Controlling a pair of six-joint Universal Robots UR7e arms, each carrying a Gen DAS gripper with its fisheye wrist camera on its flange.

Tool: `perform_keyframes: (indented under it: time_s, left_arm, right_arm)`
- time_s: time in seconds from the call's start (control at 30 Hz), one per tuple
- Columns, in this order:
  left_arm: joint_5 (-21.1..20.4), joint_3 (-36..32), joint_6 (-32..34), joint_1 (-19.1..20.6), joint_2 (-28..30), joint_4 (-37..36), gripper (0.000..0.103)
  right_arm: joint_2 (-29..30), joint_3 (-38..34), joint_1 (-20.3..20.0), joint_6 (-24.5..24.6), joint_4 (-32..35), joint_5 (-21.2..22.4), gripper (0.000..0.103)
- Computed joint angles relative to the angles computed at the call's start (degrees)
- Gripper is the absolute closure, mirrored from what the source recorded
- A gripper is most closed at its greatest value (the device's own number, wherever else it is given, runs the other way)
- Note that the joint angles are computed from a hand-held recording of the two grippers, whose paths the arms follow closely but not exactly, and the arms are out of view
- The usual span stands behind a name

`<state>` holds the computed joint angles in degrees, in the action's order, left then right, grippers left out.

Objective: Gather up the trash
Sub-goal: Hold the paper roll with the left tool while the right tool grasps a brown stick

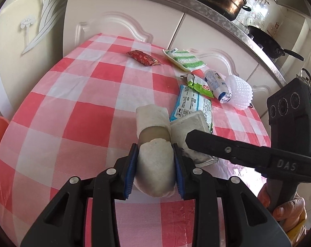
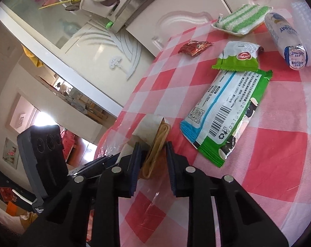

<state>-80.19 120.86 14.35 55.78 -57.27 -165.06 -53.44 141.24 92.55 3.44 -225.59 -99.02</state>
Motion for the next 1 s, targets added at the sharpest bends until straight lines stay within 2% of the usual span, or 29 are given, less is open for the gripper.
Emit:
perform_keyframes:
  time_s: [0.1, 0.37, 0.47, 0.73, 1.0]
  left_arm:
    - [0.2, 0.1, 0.0, -0.1, 0.0, -0.2, 0.069]
    - [-0.1, -0.4, 0.1, 0.1, -0.5, 0.5, 0.069]
    - [0.2, -0.4, 0.2, 0.4, -0.9, 0.6, 0.069]
    - [-0.9, -0.1, 0.6, 1.2, -2.7, 0.7, 0.069]
    - [-1.9, 0.4, 1.6, 2.2, -4.6, 0.6, 0.069]
  right_arm:
    - [0.6, -0.3, 0.4, 0.2, -0.6, -2.2, 0.085]
    - [0.9, 0.3, 0.8, -0.1, -3.0, -2.9, 0.092]
    - [1.2, -0.1, 2.5, -0.9, -3.2, -6.2, 0.093]
    - [2.1, -0.1, 4.9, -0.2, -5.7, -9.1, 0.093]
    - [3.7, -1.6, 8.7, 0.7, -7.0, -14.4, 0.093]
